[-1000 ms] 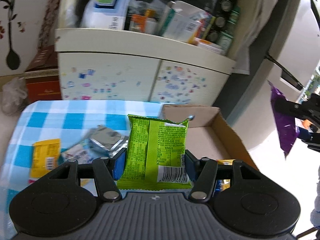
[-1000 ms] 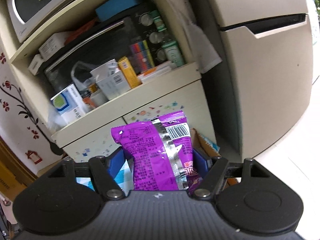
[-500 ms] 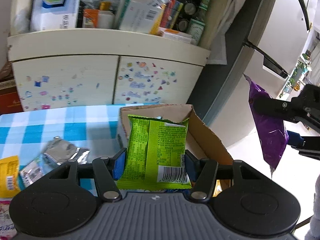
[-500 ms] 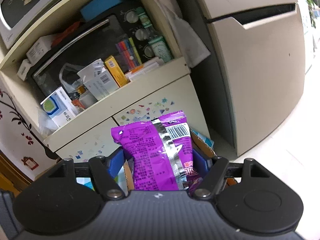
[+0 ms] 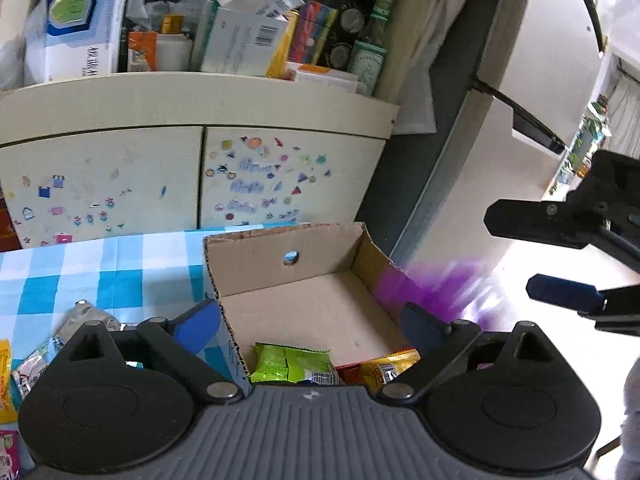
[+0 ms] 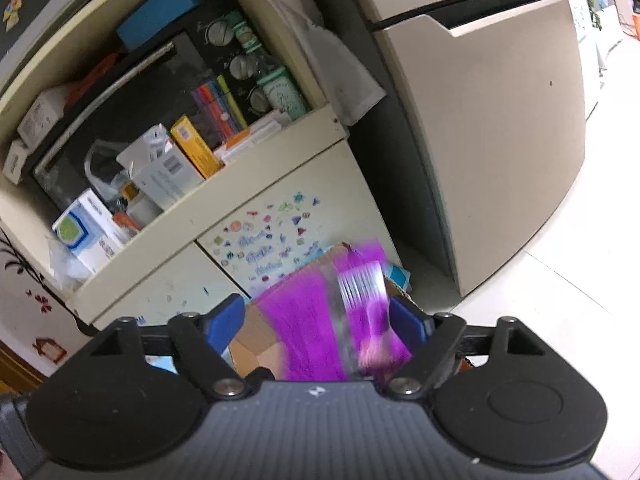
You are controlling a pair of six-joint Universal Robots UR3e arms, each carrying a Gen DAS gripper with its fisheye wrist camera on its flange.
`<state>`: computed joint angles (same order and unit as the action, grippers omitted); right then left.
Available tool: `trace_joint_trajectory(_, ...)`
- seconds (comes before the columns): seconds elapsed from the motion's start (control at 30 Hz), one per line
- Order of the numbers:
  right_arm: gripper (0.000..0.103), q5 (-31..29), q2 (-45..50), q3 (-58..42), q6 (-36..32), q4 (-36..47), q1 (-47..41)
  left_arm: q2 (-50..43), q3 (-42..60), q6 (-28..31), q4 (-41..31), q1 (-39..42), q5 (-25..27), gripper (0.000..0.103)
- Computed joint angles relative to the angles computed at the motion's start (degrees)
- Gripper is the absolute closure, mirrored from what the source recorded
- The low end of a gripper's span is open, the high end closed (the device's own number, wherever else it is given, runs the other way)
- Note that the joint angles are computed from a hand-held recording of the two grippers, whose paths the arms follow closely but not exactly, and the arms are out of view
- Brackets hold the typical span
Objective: Organize snacks
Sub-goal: 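Open both tools over the box to drop the green and purple packets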
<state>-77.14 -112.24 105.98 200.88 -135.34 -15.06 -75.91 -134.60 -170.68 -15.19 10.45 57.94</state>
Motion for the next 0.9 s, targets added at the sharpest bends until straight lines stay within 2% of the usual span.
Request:
trace_joint_trajectory(0.13,0.021,0.9,0.1,0.1,-0.5,-0.5,0.1,2.4,0.8,-0.5,-3.9,1.5,-0.2,0.004)
trace_joint_trajectory(0.27,0.021,2.4,0.3,0.1,-0.7,-0.4,-0.2,4.9,2.0,0.3,-8.6,1.4,2.7,0.003)
trace_joint_trajectory(0.6,0.021,2.8,2.6,-1.2,-2.0,-0.9,2.2,11.4,2.2,5.6,-17.6,4.8,6.7,0.002)
trace_joint_trajectory(0.9,0.021,1.7,4.9,-2.2,-3.2,-2.0,5.1,17.7,1.8,11.4,-25.6,10.9,6.5,0.002)
